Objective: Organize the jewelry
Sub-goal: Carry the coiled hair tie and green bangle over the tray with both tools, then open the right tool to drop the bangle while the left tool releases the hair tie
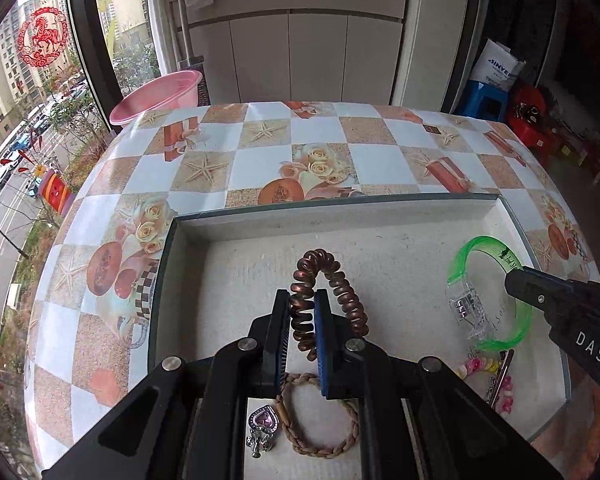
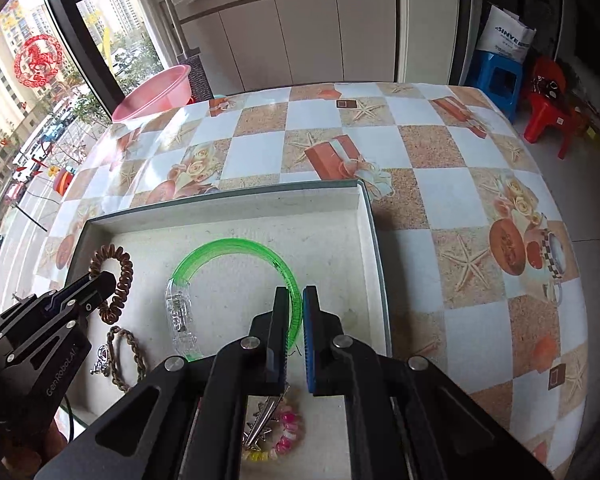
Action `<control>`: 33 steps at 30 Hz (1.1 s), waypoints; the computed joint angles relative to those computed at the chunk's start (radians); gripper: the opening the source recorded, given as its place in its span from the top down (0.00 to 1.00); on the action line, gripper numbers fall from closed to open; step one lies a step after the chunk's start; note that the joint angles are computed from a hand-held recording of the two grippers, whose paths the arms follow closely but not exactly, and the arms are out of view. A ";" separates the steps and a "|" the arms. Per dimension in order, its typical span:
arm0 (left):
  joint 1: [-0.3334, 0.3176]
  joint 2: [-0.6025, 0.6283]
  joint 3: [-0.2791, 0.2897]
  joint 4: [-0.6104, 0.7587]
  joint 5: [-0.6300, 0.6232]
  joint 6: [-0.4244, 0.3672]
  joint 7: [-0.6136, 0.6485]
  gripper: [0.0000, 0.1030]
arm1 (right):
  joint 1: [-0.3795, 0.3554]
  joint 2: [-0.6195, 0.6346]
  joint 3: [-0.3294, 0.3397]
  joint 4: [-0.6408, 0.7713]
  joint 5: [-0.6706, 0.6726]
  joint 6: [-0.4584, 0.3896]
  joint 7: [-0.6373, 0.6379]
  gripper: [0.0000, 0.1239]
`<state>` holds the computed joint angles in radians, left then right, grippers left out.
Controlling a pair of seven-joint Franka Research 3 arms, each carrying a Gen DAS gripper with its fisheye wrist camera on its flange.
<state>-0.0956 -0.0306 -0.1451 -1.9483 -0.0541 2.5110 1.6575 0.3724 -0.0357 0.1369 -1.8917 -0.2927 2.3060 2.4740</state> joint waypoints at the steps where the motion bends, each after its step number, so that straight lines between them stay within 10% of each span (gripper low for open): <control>1: -0.001 0.004 -0.001 -0.001 -0.002 0.001 0.003 0.77 | -0.001 0.006 -0.002 -0.003 0.007 0.001 -0.003 0.95; 19: -0.005 0.049 -0.015 0.069 0.139 -0.114 -0.096 0.76 | 0.011 0.020 -0.017 -0.019 0.039 0.015 -0.018 0.93; 21: -0.004 0.040 -0.015 0.066 0.125 -0.109 -0.090 0.76 | 0.004 0.000 -0.016 -0.042 0.058 0.053 -0.012 0.90; 25: -0.006 0.025 -0.015 0.062 0.099 -0.094 -0.070 0.76 | -0.011 -0.039 -0.009 -0.082 0.081 0.118 0.008 0.52; 33: -0.012 -0.031 -0.006 0.031 0.023 -0.086 -0.021 0.76 | -0.050 -0.145 0.024 -0.161 0.077 0.179 0.071 0.52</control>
